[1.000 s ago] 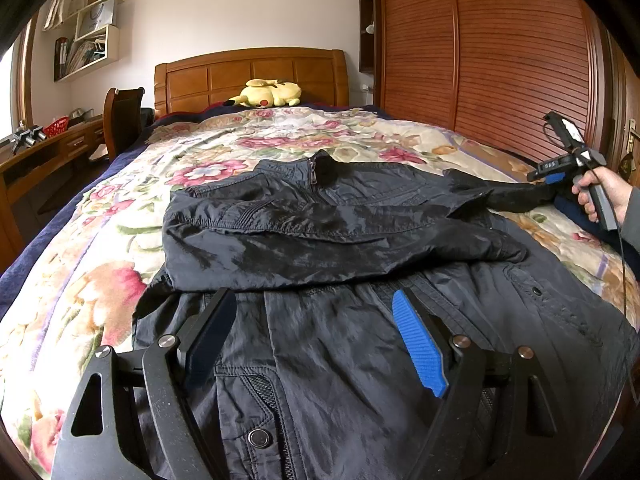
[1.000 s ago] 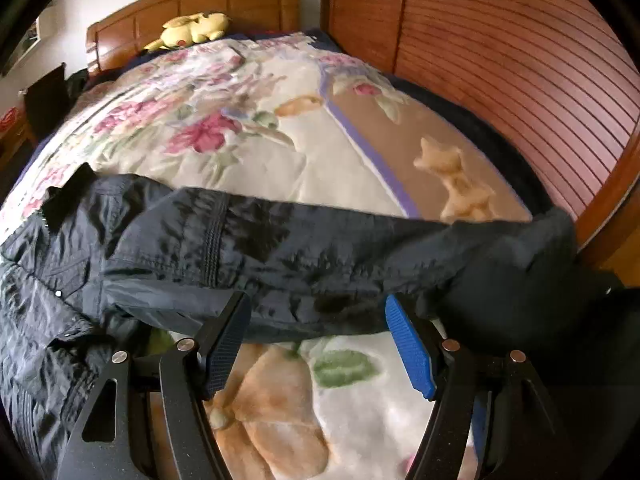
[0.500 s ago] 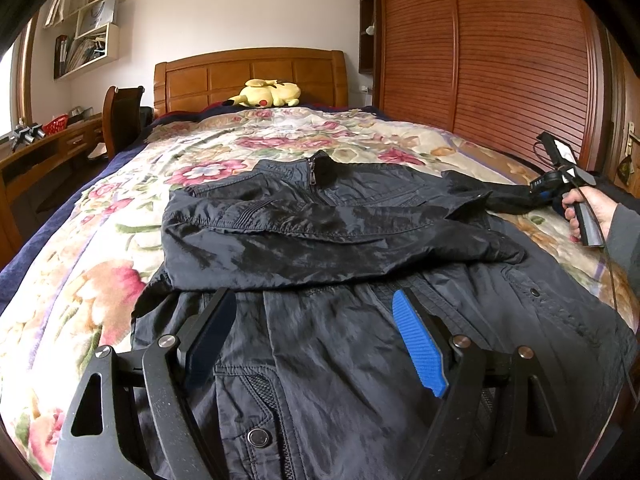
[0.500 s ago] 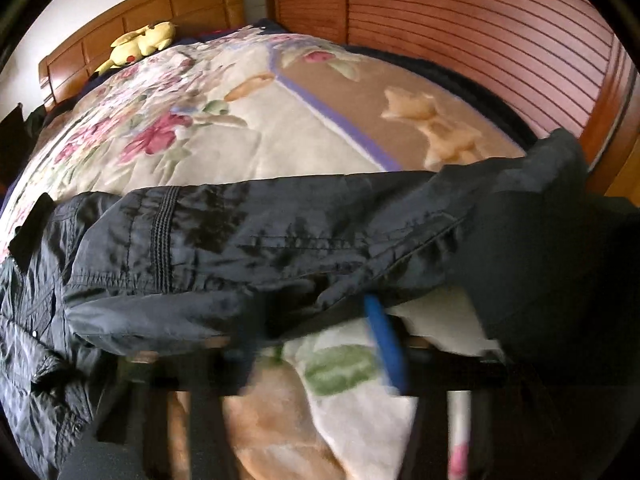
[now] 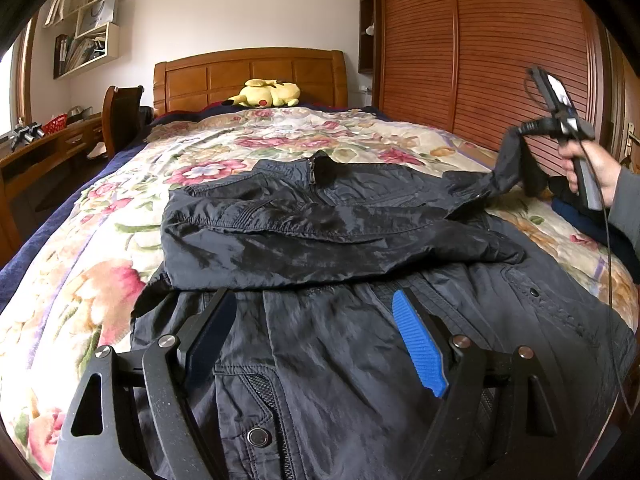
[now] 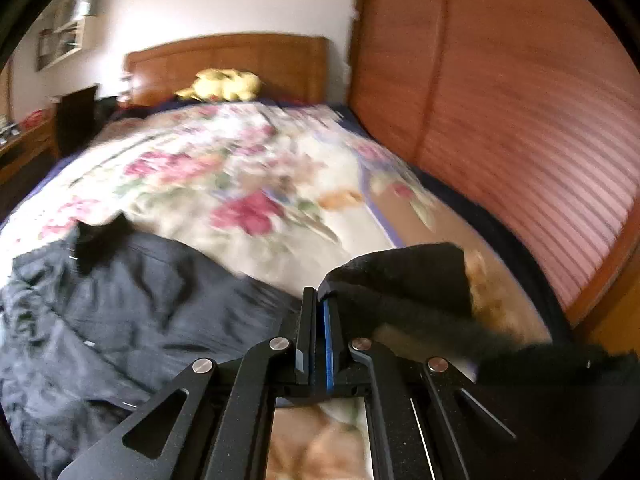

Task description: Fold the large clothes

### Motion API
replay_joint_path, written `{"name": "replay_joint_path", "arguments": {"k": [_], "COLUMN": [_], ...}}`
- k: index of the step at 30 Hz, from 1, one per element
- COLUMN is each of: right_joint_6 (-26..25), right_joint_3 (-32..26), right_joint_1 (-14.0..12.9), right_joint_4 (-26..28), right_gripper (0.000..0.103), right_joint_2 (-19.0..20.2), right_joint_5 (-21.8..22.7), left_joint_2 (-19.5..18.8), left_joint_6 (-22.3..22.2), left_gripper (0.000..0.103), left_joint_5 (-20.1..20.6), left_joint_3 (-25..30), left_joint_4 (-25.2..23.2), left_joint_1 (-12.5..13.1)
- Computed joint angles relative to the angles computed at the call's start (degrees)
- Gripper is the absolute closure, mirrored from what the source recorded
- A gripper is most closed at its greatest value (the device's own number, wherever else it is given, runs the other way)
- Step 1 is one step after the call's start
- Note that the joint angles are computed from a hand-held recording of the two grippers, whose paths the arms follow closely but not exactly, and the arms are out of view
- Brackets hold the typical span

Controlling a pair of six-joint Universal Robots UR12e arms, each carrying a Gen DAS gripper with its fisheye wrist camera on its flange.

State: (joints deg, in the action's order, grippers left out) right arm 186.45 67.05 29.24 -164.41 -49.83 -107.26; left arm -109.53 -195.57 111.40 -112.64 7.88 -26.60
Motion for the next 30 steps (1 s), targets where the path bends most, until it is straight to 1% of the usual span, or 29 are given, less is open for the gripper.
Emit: {"name": "replay_joint_path", "arguments": {"k": [3,6,9,12,14,16,20,26,30], "right_joint_6": [-3.5,-6.3,-8.5,-11.8,-14.6,-15.7,-16.3,-16.1,-16.3], "right_joint_3": [-0.7,-1.6,-1.5,-1.2,-2.0,-2.6,-4.9,-8.4,-8.4], "right_joint_1": [1.5,3.0,4.1,5.6,6.5,7.1,7.7,7.9,7.5], "right_joint_4": [-2.4,-3.7,-5.5,-6.4,-5.7,-4.4,-1.3,3.7,6.2], "right_gripper": [0.1,0.1,0.1,0.1,0.1,0.1,0.1,0.1,0.1], "right_joint_2": [0.3,0.9,1.0,1.3,2.0,2.6,4.6,6.8,6.3], "right_joint_5": [1.6,3.9,7.8,11.7,12.7,13.7,14.6,16.0,17.2], "left_joint_2": [0.0,0.1,0.1,0.1,0.1,0.2,0.2,0.2,0.2], "left_joint_6": [-0.1,-0.1,-0.1,-0.1,-0.2,-0.2,-0.3,-0.3,-0.1], "left_gripper": [0.022,0.022,0.022,0.022,0.022,0.022,0.022,0.022,0.022], "left_joint_5": [0.0,0.0,0.0,-0.1,-0.1,-0.2,-0.2,-0.3,-0.3], "left_joint_3": [-0.1,-0.1,-0.1,-0.2,-0.2,-0.2,-0.3,-0.2,-0.3], "left_joint_4": [0.2,0.3,0.3,0.2,0.3,0.4,0.4,0.3,0.5], "left_joint_1": [0.0,0.0,0.0,0.0,0.0,0.1,0.1,0.1,0.1]}}
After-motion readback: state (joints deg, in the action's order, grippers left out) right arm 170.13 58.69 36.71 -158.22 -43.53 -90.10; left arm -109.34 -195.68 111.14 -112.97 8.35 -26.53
